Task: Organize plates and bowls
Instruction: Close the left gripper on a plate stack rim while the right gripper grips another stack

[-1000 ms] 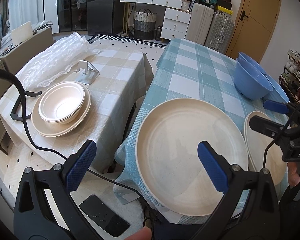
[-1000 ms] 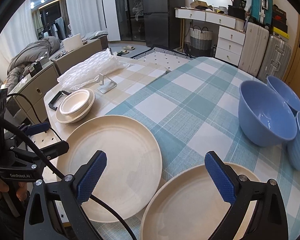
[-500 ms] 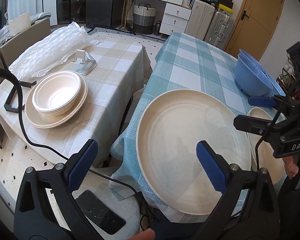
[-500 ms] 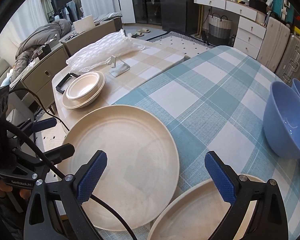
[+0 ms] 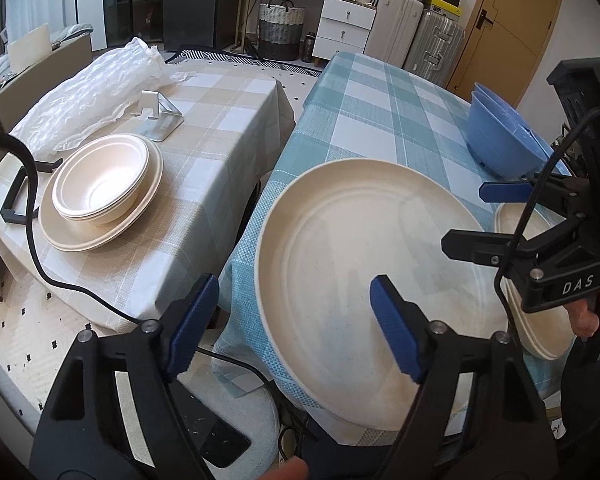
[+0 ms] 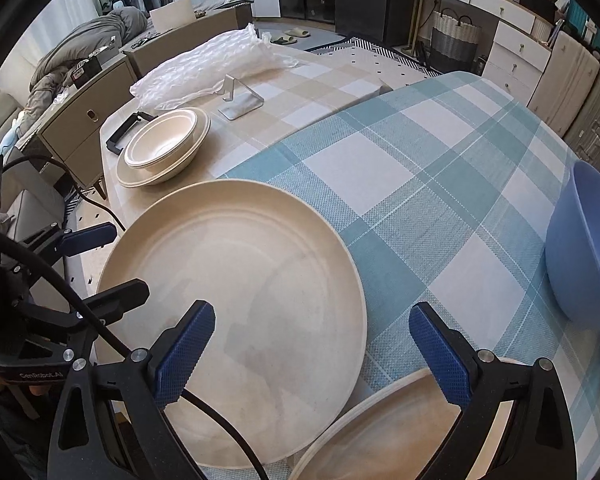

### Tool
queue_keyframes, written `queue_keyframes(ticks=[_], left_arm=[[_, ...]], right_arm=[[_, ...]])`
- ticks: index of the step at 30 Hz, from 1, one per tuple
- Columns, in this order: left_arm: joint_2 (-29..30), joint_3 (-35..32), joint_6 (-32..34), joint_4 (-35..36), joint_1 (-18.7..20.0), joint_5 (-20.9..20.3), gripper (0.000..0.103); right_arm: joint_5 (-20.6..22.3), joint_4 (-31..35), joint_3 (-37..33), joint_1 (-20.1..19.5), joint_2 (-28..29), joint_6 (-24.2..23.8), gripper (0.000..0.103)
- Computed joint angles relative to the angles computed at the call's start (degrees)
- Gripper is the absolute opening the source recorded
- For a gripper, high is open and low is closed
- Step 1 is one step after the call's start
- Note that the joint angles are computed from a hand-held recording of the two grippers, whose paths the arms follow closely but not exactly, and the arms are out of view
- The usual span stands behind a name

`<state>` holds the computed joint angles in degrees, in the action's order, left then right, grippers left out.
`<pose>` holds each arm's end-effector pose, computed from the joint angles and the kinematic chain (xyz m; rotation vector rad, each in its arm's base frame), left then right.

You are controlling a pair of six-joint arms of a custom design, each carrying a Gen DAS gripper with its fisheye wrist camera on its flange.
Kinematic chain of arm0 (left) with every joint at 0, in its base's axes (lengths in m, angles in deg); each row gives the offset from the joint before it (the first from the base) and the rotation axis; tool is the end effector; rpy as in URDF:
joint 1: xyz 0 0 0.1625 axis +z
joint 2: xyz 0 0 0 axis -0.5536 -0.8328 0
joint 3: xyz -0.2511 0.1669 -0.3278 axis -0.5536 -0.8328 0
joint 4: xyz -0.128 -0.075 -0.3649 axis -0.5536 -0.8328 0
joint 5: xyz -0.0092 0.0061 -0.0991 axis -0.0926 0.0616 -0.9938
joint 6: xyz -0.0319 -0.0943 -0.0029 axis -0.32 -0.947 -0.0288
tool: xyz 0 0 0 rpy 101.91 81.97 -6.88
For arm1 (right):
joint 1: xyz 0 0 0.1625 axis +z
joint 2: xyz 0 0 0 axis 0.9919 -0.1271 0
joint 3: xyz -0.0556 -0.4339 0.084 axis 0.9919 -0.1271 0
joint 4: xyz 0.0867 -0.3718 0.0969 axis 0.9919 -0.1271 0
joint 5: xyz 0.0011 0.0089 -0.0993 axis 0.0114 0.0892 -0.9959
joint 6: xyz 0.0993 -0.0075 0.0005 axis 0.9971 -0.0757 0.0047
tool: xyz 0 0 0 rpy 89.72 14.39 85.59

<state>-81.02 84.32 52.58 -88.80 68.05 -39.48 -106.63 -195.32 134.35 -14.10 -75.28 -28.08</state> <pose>-0.3184 -0.4501 -0.0367 0.7145 2.5275 -0.5678 -0.0654 -0.4402 0.3447 0.3957 -2.3892 0.5097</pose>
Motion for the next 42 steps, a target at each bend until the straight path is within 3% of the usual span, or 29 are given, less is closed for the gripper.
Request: queue_keyframes(ticks=[6,17,20,28,34,42], left_arm=[[0.32,-0.08,0.27,0.30,-0.17,-0.30,0.070],[0.65,-0.62,0.73,2.12,0.13,-1.54,0.048],[0.47,-0.67,0.20,2.63,0.49,-1.56,0.038],[0.67,-0.41,-0.09,2.93,0.37,0.42,0.023],[0.41,0.05,1.37,1.71,0.80,0.02,0.021],[-0.16,0.48,1.13,1.37,0.68,0.89,0.018]], right_arm=[[-0.78,-0.02,0.05,0.05,0.21,-0.08,0.083],[-1.67,2.59,-0.68,-0.64,0.77,1.44,0.057],[-2.40,1.59,-0.51,-0.51,1.24,1.29,0.054],[-4.66,-3.97,0.30,-0.50,2.76,0.22,0.031],[-3.69,-4.23,0.13,-1.50,2.16,1.55,0.014],[-0.39,-2.92,0.56,-2.27,0.70,3.70,0.011]])
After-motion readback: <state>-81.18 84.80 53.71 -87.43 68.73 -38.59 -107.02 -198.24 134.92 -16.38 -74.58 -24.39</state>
